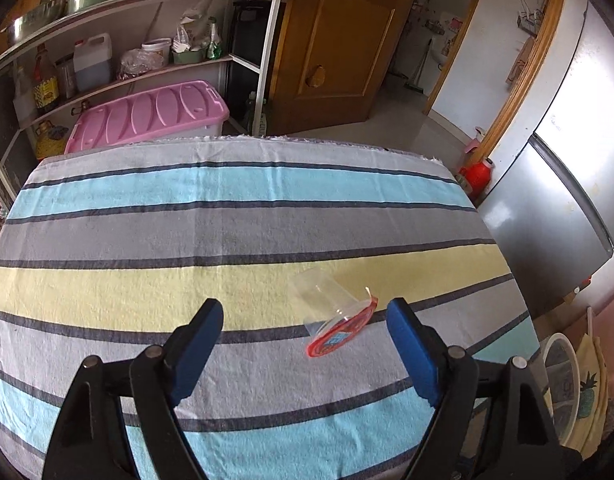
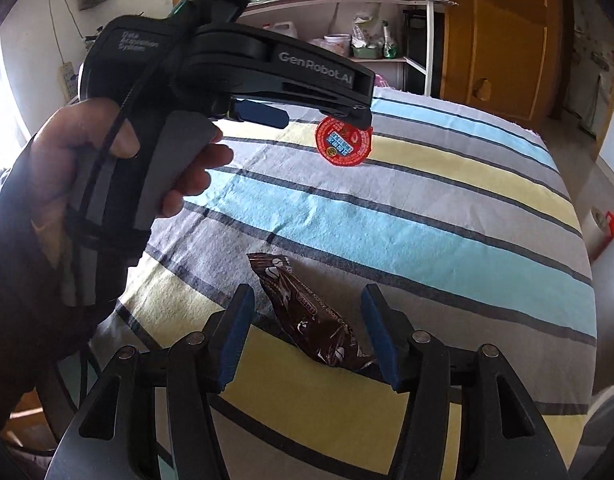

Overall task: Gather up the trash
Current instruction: 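Grasp the clear red-lidded cup with the left gripper while the right grasps the brown wrapper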

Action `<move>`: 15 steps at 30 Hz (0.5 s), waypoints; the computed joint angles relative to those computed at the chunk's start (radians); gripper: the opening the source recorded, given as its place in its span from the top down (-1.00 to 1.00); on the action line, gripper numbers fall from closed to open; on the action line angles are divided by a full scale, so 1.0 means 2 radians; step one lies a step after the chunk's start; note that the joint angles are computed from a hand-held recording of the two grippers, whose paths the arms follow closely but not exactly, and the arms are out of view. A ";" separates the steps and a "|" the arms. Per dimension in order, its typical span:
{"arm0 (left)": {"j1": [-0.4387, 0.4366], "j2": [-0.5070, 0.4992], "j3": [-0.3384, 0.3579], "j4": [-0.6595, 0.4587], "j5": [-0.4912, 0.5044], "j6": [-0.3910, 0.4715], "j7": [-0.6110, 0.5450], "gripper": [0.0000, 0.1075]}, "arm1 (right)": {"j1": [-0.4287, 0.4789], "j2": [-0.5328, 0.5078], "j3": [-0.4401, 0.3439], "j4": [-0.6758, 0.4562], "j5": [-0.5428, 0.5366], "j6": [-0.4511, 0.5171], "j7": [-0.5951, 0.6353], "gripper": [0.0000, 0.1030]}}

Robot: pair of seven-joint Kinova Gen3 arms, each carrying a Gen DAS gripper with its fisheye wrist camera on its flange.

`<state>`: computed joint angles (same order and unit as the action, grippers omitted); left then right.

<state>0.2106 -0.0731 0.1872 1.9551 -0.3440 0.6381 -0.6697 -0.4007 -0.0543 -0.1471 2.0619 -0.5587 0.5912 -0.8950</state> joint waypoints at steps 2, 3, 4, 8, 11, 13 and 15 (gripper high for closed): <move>0.002 0.006 0.005 -0.004 -0.011 -0.002 0.005 -0.59 | 0.000 0.003 -0.001 -0.002 0.003 0.002 -0.002 -0.10; 0.004 0.013 0.008 -0.011 -0.018 0.010 0.010 -0.59 | 0.000 0.003 -0.002 -0.003 0.009 0.001 -0.008 -0.10; 0.008 0.021 0.008 -0.018 -0.021 0.019 0.011 -0.59 | -0.001 0.003 -0.005 -0.003 0.015 -0.002 -0.015 -0.10; 0.015 0.034 -0.007 -0.024 -0.011 0.017 -0.001 -0.58 | -0.007 0.001 -0.013 -0.002 0.047 -0.012 -0.047 -0.10; 0.019 0.039 -0.013 -0.024 -0.014 0.021 0.003 -0.58 | -0.011 0.002 -0.015 -0.005 0.063 -0.015 -0.060 -0.10; 0.019 0.038 -0.017 -0.021 -0.010 0.016 -0.001 -0.56 | -0.014 0.004 -0.018 -0.009 0.078 -0.014 -0.075 -0.10; 0.022 0.040 -0.016 -0.021 -0.019 0.021 0.005 -0.44 | -0.017 0.005 -0.018 -0.011 0.080 -0.015 -0.075 -0.10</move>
